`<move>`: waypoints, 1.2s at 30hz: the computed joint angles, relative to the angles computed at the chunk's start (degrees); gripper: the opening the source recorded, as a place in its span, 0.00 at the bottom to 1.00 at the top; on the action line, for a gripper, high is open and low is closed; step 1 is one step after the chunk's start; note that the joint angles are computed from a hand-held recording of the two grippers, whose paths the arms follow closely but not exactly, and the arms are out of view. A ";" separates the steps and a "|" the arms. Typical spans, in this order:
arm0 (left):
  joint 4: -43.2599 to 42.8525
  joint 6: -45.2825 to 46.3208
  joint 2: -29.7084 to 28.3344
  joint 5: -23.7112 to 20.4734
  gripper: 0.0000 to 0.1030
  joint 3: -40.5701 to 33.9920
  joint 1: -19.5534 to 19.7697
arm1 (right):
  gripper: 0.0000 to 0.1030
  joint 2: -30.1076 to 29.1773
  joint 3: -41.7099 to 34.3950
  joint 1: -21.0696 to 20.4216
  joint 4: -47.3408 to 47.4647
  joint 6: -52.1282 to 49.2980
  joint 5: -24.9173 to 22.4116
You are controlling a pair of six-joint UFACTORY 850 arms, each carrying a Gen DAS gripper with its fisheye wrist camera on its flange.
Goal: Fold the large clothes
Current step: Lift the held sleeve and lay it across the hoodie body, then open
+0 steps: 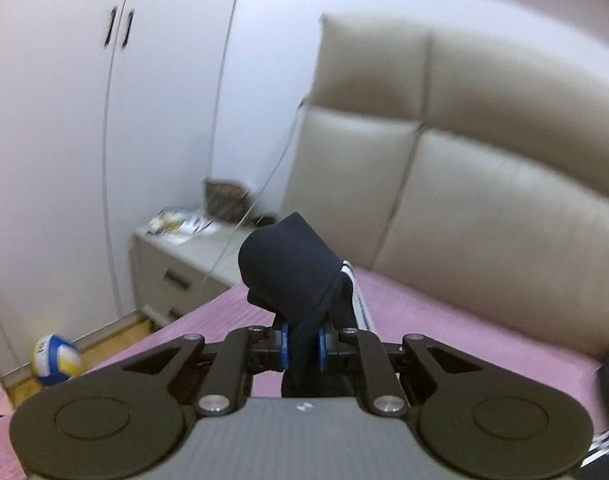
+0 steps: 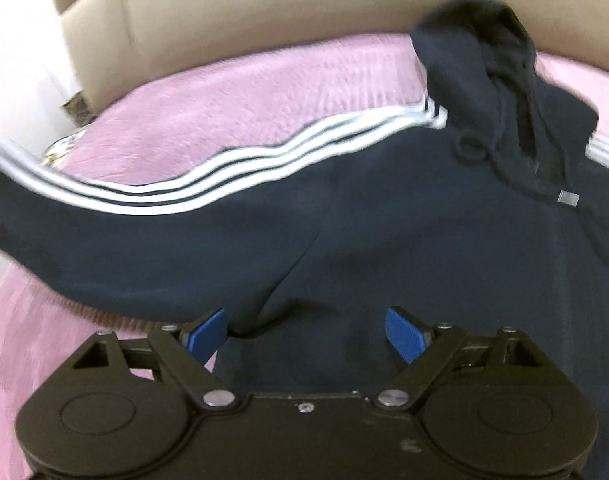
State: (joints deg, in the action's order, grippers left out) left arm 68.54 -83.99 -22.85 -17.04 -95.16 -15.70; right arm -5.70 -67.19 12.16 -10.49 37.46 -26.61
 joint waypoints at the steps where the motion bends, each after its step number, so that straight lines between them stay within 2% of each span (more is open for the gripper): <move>1: 2.45 -2.45 0.74 0.10 0.14 -0.10 -1.18 | 0.99 1.49 0.95 -0.52 0.47 -2.02 0.63; 3: 4.21 -3.79 1.61 0.33 0.14 -0.65 -3.30 | 0.99 4.48 2.75 -2.33 4.90 -9.43 1.67; 6: -2.59 2.33 1.79 2.15 0.14 -3.31 -6.81 | 0.99 7.94 4.52 -6.35 15.57 -24.32 0.67; 10: -3.60 5.43 -0.12 0.89 0.14 -8.63 -13.08 | 0.99 14.88 9.74 -11.82 28.00 -37.40 1.14; 14: -2.07 3.39 -2.68 1.07 0.14 -13.05 -18.49 | 0.99 20.54 14.37 -18.50 42.05 -51.68 -0.51; 16: 4.01 -2.21 -4.16 1.31 0.14 -14.77 -21.60 | 0.99 22.89 16.44 -22.31 49.35 -59.39 -2.05; 18: 7.23 -4.28 -5.98 0.33 0.14 -17.23 -24.75 | 0.99 24.82 17.99 -25.47 52.94 -62.10 -3.17; 20: 7.44 -5.13 -7.94 1.42 0.14 -19.36 -26.71 | 0.99 26.04 19.06 -29.35 56.93 -65.36 -4.32; 22: 13.76 -12.92 -9.70 1.61 0.14 -20.56 -29.08 | 0.99 26.82 20.19 -32.89 61.35 -69.71 -4.93; 24: 21.40 -19.96 -11.37 1.56 0.14 -21.09 -31.21 | 0.99 27.84 22.05 -35.60 63.80 -72.66 -2.77; 25: 22.12 -19.88 -12.60 1.67 0.14 -22.00 -31.97 | 0.99 28.22 22.97 -37.01 64.50 -73.29 -1.72; 29: 20.10 -16.75 -15.99 3.52 0.14 -24.15 -35.18 | 0.99 27.97 25.64 -44.79 74.76 -79.35 -5.32; 31: 16.21 -12.66 -18.18 4.31 0.14 -25.65 -36.40 | 0.99 28.05 26.41 -46.77 76.63 -79.92 -5.43; 34: 19.84 -16.91 -19.25 4.75 0.16 -24.05 -38.14 | 0.99 28.00 27.52 -49.94 77.75 -81.12 -5.48; 36: 15.09 -10.27 -21.23 4.34 0.17 -25.10 -39.22 | 0.99 28.56 28.94 -52.74 80.15 -82.92 -6.76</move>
State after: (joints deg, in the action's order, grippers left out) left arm 83.62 -94.26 -44.08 -12.70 -120.26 -54.92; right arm 22.86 -38.25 -40.59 69.66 -45.46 -33.37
